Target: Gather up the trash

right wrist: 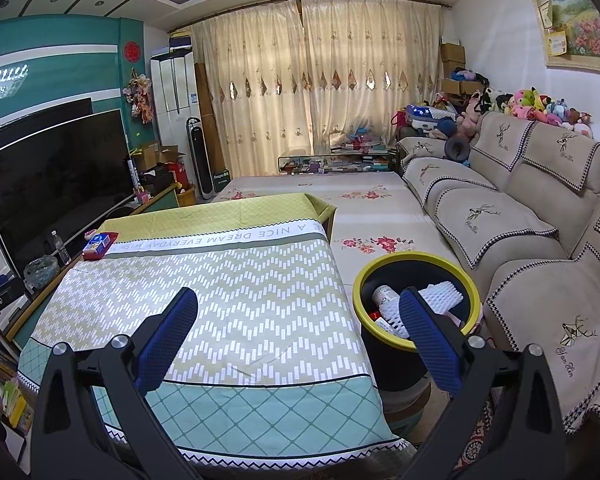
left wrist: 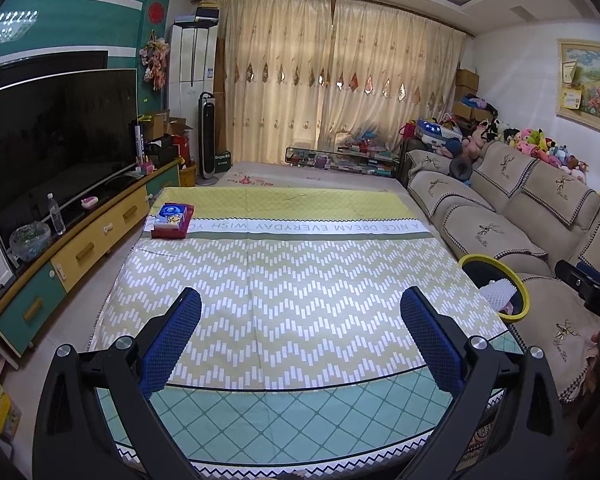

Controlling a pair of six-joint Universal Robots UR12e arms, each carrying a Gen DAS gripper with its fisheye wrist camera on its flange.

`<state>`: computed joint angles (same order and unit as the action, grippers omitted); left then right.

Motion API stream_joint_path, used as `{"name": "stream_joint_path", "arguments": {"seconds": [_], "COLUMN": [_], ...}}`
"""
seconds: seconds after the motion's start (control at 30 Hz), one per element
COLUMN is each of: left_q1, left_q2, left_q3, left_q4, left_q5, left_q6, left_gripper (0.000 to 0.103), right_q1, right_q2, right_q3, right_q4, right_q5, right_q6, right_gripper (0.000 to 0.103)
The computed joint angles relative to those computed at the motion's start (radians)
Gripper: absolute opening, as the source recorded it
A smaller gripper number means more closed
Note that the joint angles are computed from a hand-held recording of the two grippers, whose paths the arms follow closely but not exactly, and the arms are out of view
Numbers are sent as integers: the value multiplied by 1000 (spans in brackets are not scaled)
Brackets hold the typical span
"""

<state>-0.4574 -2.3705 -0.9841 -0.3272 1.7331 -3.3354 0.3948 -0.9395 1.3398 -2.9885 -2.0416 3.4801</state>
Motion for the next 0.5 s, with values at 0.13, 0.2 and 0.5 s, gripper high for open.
{"name": "stream_joint_path", "arguments": {"seconds": [0.13,0.2,0.5], "left_q1": [-3,-3,-5], "left_q2": [-5,-6,-8], "left_q3": [9,11,11], "left_q4": [-11,-14,-14], "left_q5": [18,19,28], "left_q6": [7,8,15], "left_gripper": [98,98,98], "right_q1": [0,0,-1], "right_q2": [1,0,1], "right_q3": [-1,-1,-1], "right_q4": [1,2,4], "right_q5": [0,1,2], "right_q6": [1,2,5], "right_gripper": [96,96,96]}}
